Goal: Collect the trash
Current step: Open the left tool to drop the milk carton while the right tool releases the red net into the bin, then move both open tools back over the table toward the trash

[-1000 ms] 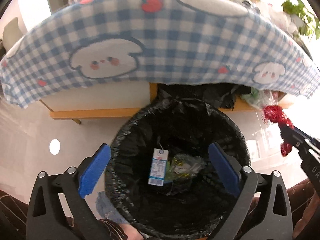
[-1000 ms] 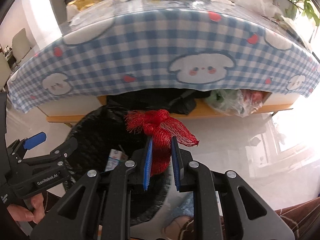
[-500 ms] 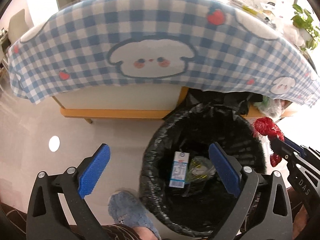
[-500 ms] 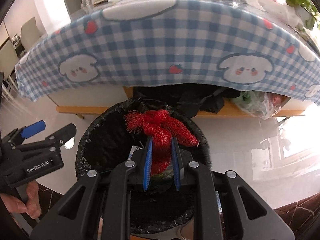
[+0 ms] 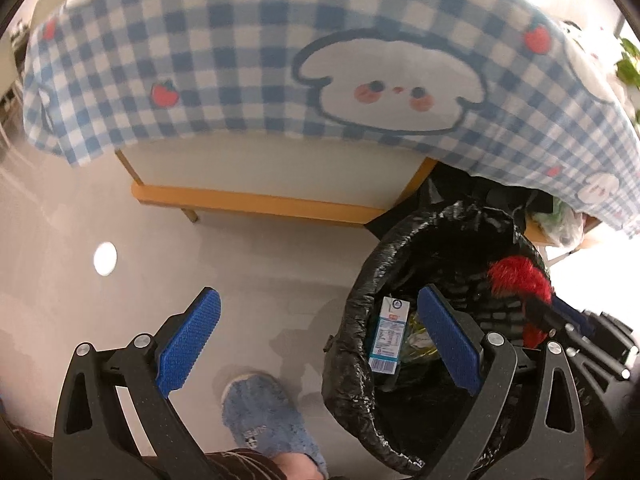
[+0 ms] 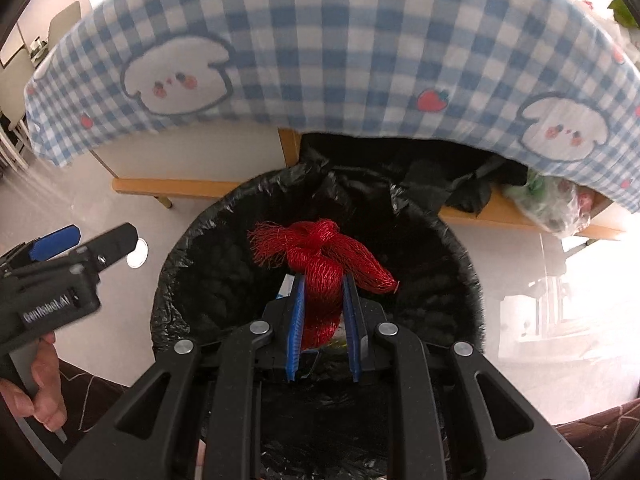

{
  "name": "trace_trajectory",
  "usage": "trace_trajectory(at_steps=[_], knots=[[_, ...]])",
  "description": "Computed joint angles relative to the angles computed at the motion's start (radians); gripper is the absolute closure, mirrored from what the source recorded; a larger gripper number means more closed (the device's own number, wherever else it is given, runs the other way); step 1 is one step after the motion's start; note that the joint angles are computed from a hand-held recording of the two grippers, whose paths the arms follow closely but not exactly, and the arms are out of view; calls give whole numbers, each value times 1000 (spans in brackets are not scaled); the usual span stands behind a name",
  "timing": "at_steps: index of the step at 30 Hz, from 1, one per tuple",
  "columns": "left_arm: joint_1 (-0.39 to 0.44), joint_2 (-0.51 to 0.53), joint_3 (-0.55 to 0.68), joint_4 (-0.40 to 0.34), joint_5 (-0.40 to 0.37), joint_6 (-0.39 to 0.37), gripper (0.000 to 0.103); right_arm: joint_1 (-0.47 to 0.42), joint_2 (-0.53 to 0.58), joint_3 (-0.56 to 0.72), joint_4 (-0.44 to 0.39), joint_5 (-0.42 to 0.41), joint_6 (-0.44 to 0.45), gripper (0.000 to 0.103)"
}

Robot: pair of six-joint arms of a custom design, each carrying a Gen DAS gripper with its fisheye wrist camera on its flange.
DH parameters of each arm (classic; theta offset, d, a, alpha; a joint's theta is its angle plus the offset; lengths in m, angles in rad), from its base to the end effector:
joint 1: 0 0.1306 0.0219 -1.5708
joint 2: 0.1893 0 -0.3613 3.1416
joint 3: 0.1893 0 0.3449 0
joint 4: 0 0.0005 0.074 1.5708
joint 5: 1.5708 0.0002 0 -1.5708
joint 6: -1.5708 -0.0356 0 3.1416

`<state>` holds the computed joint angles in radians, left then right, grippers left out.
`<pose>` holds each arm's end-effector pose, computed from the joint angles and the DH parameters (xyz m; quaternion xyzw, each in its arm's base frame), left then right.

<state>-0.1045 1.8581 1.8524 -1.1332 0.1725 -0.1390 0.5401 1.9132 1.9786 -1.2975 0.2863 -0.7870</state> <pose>0.5742 -0.0669 0.3505 0.1365 0.9637 -0.0805 0.2149 0.5071 0.2918 0.3625 0.1440 0.9652 -0.0080 0.2180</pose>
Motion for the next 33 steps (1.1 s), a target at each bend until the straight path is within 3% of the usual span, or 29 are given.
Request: trace_trajectory(at_steps=[14, 18, 22, 27, 33], knots=[[-11, 15, -23, 18, -27, -45, 6, -11, 30, -12, 21, -34, -18, 83], [-14, 12, -29, 20, -36, -55, 6, -11, 23, -22, 28, -21, -28, 64], [-15, 6, -35, 29, -36, -56, 6, -9, 15, -20, 32, 1, -32, 52], [-19, -17, -38, 44, -41, -51, 6, -4, 11, 9, 19, 38, -22, 25], [-11, -48, -14, 53, -21, -18, 6, -6, -13, 39, 12, 79, -27, 13]])
